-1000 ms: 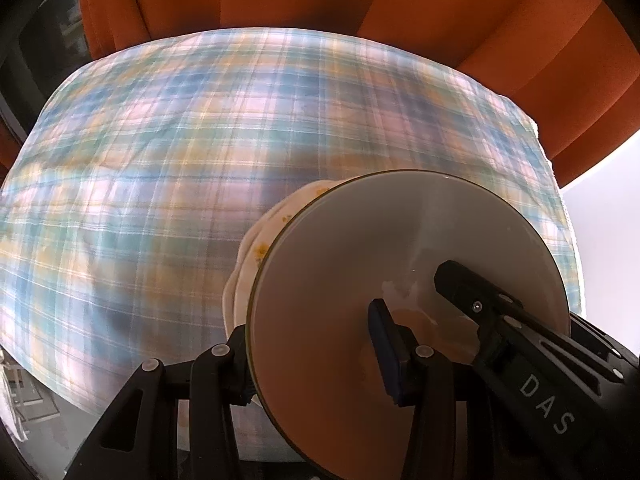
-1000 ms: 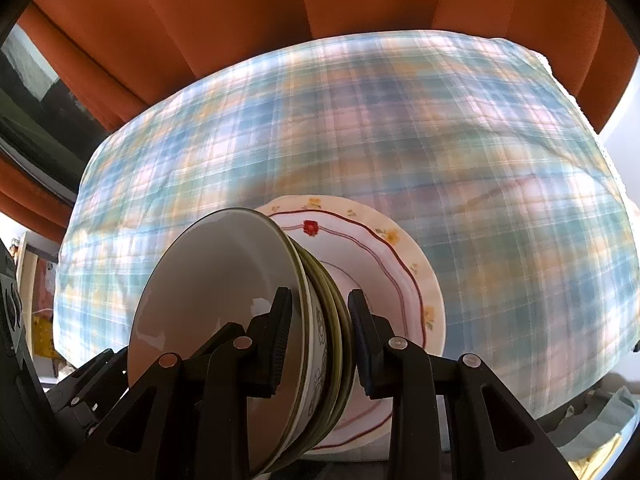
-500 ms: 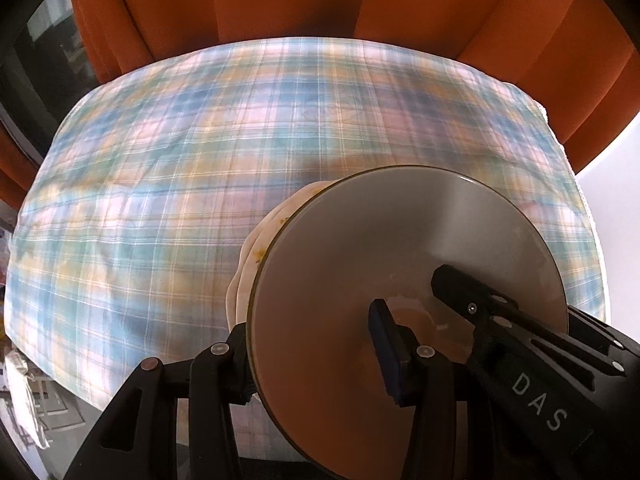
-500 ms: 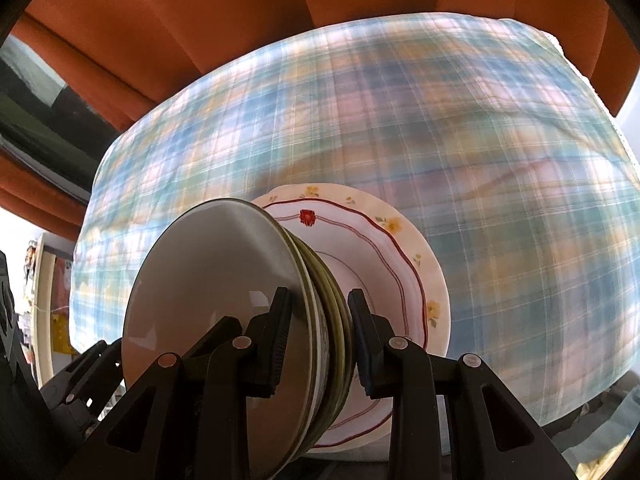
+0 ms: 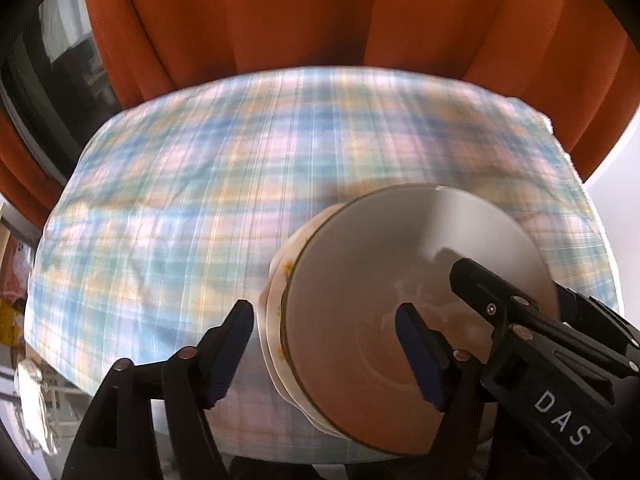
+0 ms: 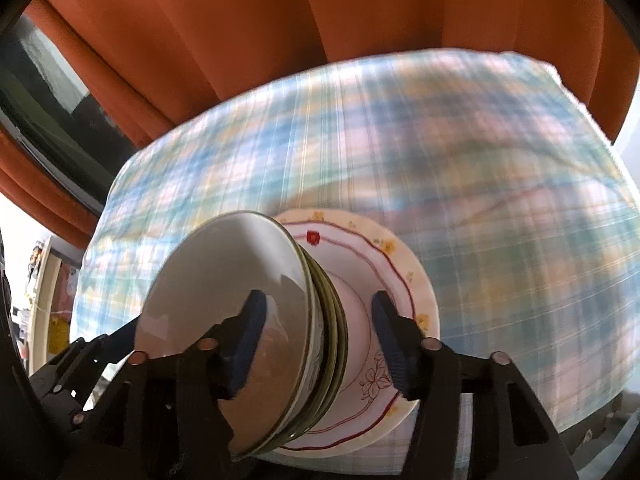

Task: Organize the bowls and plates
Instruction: 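Lower the nested bowls onto the red-rimmed plate with both grippers, then open both grippers and pull them back from the bowls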

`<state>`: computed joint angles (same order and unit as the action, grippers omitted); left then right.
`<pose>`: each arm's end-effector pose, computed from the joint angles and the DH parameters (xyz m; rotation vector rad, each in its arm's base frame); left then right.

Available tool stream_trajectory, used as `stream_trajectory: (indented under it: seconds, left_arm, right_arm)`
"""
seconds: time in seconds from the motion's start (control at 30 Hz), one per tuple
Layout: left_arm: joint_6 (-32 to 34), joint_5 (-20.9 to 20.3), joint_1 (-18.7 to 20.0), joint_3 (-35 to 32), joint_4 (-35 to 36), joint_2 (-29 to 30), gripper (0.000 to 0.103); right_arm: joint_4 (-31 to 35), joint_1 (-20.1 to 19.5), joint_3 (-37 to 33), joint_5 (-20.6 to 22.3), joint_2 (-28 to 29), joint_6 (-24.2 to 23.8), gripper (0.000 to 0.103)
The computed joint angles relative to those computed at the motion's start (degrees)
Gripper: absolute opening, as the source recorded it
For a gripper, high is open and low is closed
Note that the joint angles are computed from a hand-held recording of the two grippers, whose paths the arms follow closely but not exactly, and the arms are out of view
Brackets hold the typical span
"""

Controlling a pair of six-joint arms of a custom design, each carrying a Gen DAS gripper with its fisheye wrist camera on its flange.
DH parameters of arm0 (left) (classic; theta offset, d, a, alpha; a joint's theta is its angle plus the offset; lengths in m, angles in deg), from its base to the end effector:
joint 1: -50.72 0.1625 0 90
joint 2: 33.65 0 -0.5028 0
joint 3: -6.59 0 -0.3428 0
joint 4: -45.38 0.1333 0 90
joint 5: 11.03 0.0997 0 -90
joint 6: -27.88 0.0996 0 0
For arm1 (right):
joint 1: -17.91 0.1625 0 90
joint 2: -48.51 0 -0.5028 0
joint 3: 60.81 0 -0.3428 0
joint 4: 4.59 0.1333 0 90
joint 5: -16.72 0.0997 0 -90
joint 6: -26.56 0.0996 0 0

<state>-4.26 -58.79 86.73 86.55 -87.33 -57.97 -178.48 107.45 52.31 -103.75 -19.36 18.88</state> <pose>-0.4747 -0.5925 -0.0076 0.5628 2.3565 -0.4380 0.0783 -0.5629 0.3800 -0.0793 -2.4636 0.8106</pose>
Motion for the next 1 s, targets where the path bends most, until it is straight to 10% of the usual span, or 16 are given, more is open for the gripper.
stream_trajectory:
  seconds: [0.5, 1.0]
  left_arm:
    - [17.92, 2.91, 0.30, 18.75, -34.97, -9.31, 0.085]
    - [29.95, 7.27, 4.69, 37.37, -54.44, -19.65, 0.098]
  right_arm:
    - [-32.17, 12.72, 4.64, -17.34, 8.33, -7.02, 0.071]
    - [-55.29, 22.50, 7.84, -22.42, 23.77, -11.40, 0.089]
